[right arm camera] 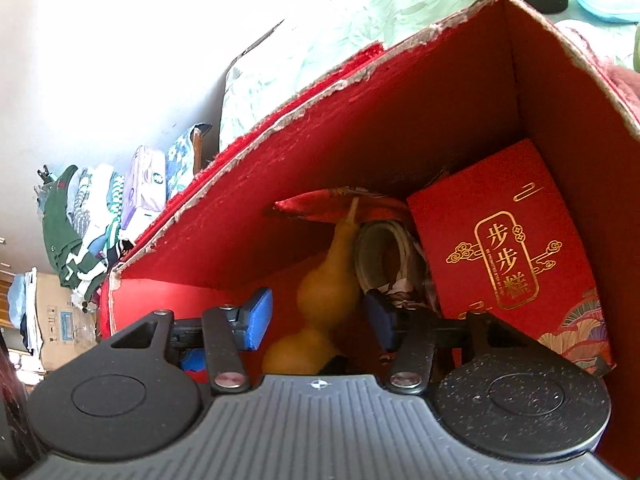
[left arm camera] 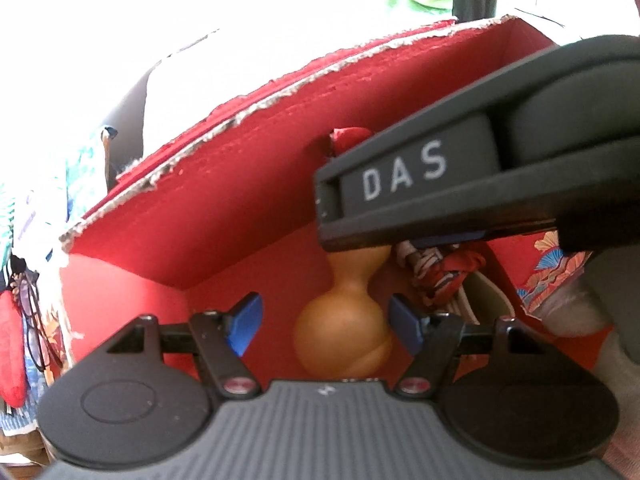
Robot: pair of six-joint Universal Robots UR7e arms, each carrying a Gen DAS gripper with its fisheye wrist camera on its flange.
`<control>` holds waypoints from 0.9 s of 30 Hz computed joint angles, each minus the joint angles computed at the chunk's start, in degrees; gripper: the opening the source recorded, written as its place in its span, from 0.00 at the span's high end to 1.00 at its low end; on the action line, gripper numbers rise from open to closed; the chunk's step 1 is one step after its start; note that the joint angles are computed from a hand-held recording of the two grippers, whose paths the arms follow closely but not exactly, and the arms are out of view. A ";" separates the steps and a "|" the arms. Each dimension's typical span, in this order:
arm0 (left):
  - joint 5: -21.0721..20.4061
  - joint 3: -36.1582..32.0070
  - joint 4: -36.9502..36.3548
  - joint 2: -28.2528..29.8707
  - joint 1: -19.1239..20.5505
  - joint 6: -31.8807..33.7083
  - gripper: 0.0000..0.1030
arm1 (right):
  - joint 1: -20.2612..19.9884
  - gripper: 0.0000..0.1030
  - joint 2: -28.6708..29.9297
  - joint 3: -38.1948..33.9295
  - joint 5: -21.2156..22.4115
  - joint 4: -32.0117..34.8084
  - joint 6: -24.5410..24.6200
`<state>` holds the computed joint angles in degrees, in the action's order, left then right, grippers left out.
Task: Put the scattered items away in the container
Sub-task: 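Open the right gripper to release the gourd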
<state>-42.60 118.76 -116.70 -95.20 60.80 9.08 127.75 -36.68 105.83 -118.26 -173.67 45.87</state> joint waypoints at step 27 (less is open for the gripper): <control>1.92 1.44 -1.62 -5.59 -0.37 0.48 0.30 | 1.36 0.51 6.83 -4.75 -6.48 -9.88 -2.44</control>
